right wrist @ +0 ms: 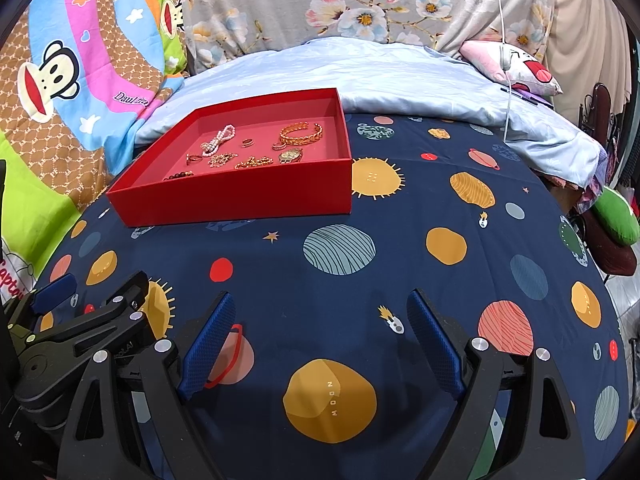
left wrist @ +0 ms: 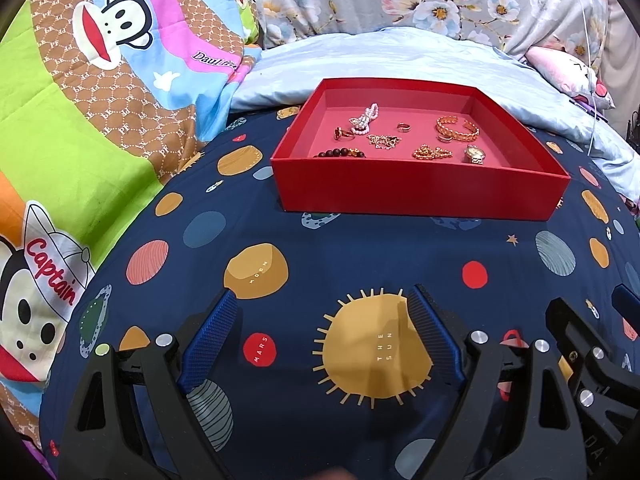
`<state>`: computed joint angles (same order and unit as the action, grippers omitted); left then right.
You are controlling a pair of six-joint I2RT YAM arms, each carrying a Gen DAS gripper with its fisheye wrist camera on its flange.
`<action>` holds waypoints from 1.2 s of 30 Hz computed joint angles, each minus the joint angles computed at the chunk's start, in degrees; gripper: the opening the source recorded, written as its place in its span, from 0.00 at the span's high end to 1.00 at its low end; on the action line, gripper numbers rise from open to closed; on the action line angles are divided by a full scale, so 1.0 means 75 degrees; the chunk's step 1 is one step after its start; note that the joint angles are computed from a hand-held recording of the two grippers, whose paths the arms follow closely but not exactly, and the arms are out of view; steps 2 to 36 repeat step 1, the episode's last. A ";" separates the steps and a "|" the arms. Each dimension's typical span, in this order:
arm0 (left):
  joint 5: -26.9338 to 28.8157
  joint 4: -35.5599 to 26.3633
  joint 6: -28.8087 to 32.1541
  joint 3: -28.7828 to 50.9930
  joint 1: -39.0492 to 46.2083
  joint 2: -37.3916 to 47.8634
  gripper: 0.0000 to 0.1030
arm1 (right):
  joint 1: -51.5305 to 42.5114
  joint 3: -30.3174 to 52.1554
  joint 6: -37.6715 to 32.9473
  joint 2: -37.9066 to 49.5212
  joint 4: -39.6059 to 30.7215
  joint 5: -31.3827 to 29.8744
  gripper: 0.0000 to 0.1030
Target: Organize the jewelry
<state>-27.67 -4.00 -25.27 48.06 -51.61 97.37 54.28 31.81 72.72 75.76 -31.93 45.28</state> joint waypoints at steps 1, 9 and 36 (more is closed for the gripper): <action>0.0020 0.0008 0.0014 0.0003 0.0013 0.0005 0.18 | 0.0000 0.0000 0.0000 0.0000 0.0000 0.0000 0.17; 0.0020 0.0008 0.0014 0.0003 0.0013 0.0005 0.18 | 0.0000 0.0000 0.0000 0.0000 0.0000 0.0000 0.17; 0.0020 0.0008 0.0014 0.0003 0.0013 0.0005 0.18 | 0.0000 0.0000 0.0000 0.0000 0.0000 0.0000 0.17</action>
